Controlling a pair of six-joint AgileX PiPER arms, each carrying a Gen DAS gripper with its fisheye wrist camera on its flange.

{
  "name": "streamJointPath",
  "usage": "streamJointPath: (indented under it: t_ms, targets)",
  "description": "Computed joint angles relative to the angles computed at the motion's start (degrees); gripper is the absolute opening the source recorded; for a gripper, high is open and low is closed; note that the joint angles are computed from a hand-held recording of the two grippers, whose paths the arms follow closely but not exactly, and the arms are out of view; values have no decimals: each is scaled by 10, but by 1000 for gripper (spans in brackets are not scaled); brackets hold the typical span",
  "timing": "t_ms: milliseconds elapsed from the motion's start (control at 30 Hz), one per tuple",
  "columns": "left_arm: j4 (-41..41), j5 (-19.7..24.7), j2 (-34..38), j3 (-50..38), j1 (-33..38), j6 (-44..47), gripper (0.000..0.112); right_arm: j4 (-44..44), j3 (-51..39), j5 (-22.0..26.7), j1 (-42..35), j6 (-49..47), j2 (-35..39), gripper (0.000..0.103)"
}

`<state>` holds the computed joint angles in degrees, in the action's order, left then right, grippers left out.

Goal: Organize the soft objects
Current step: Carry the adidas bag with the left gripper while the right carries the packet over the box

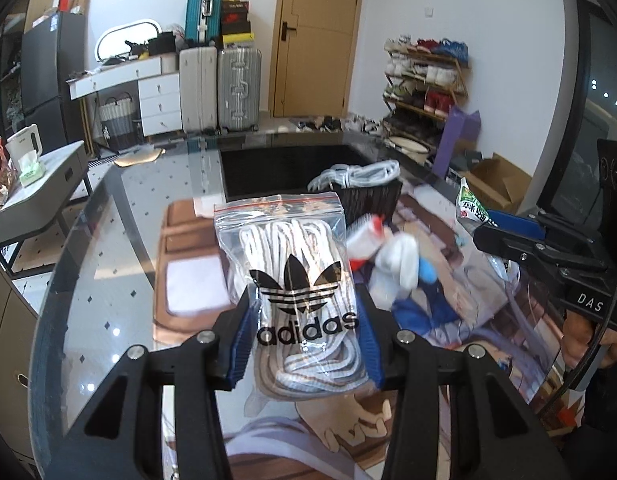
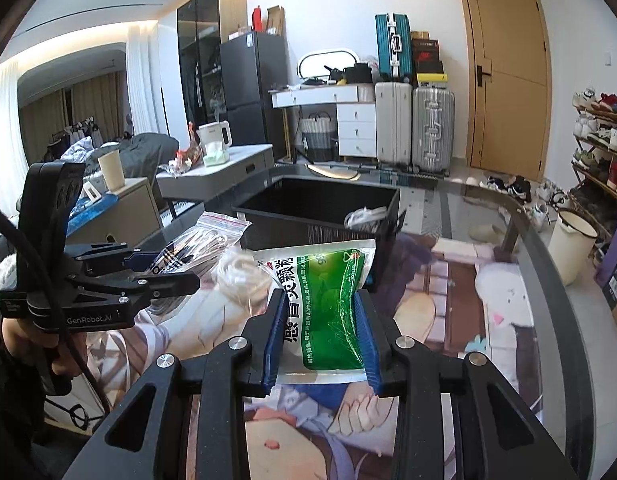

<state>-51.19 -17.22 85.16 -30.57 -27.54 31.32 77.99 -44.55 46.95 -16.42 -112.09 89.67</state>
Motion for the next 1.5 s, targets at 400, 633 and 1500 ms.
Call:
streamJointPath:
  t_ms: [400, 633, 1500]
  targets:
    - [-45, -18, -13, -48, 11, 71, 45, 30, -62, 21, 22, 30, 13, 34]
    - [-38, -7, -5, -77, 29, 82, 45, 42, -101, 18, 30, 47, 26, 33]
    - [71, 45, 53, -166, 110, 13, 45, -46, -304, 23, 89, 205, 141, 33]
